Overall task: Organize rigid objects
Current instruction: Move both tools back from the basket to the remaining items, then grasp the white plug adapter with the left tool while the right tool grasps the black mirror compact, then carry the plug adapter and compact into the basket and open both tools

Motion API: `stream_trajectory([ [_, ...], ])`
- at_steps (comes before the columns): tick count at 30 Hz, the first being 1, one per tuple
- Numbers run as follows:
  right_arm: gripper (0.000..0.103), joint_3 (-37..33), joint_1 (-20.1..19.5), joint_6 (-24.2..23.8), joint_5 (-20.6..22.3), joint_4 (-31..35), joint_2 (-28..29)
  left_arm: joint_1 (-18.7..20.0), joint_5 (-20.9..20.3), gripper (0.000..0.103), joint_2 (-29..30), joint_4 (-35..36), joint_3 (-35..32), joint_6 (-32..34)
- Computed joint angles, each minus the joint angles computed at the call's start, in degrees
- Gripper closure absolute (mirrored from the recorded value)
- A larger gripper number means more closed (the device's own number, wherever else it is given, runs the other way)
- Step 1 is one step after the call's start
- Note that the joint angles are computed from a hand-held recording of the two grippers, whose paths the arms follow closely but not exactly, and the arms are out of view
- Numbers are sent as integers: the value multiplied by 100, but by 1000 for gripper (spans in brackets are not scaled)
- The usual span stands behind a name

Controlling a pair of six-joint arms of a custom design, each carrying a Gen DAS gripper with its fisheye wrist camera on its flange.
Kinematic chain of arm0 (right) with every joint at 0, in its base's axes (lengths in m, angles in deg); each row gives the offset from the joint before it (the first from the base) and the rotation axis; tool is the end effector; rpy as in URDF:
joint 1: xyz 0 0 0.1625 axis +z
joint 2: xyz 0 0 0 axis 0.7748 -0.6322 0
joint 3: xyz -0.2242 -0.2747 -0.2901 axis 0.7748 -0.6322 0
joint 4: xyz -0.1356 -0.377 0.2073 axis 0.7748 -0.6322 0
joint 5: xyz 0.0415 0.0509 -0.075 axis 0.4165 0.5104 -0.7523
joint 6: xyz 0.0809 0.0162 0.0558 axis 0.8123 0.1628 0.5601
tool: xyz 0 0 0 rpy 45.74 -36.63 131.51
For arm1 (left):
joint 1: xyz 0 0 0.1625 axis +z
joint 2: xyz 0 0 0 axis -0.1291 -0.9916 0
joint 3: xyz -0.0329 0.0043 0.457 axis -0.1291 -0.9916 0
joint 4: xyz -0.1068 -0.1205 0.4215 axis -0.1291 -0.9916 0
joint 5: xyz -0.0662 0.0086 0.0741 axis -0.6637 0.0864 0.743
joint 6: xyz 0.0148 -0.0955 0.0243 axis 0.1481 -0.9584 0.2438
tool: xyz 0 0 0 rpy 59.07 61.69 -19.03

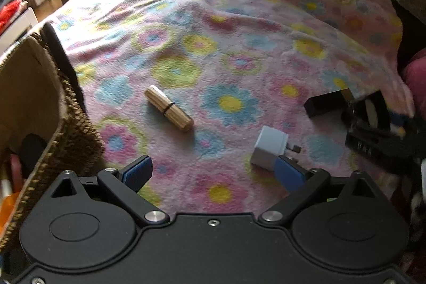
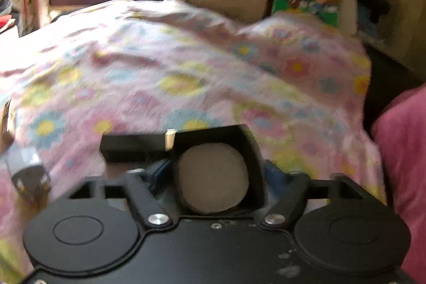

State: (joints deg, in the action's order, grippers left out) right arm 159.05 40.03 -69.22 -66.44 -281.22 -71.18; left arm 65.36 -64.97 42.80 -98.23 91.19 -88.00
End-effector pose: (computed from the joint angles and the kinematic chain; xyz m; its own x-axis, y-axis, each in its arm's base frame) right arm 0.0869 -0.7280 0.0845 -0.5512 -0.0173 0.8342 -0.6199 0.6777 -0.3956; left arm -0.1907 -0.6916 0.0715 -0.7668 0.0408 -0.6406 0.3531 0.8603 -0.3678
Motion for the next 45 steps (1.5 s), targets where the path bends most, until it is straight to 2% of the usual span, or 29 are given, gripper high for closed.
stream_trajectory([
  [7, 32, 798, -31, 421, 32, -408, -340, -30, -139, 8, 379, -511, -181, 610],
  [11, 32, 1005, -61, 650, 73, -465, -457, -51, 113, 9, 730, -772, -368, 1155],
  [13, 32, 1031, -58, 761, 104, -362, -496, -9, 97, 20, 829, -707, -464, 1215],
  [14, 32, 1034, -59, 793, 135, -331, -507, 48, -94, 45, 821, -570, -504, 1176],
  [15, 32, 1033, -57, 826, 163, -319, -508, 125, -363, 55, 788, -387, -542, 1080],
  [16, 32, 1057, -62, 846, 187, -315, -518, 148, -459, 57, 759, -443, -520, 1028],
  [21, 32, 1086, -39, 815, 193, -308, -503, 225, -744, 58, 516, -306, -446, 535],
  [27, 32, 1154, 1, 1345, 377, 106, -688, 109, -754, 58, 224, -635, -193, 203],
  [33, 32, 1237, 87, 1962, 512, 687, -902, -62, -528, 58, -144, -860, 98, -31],
  [37, 32, 1219, 193, 2320, 331, 1221, -952, -104, -331, 58, -380, -747, 244, -304],
  [45, 32, 1244, 359, 2368, 71, 1537, -805, -41, -30, 58, -642, -564, 354, -740],
])
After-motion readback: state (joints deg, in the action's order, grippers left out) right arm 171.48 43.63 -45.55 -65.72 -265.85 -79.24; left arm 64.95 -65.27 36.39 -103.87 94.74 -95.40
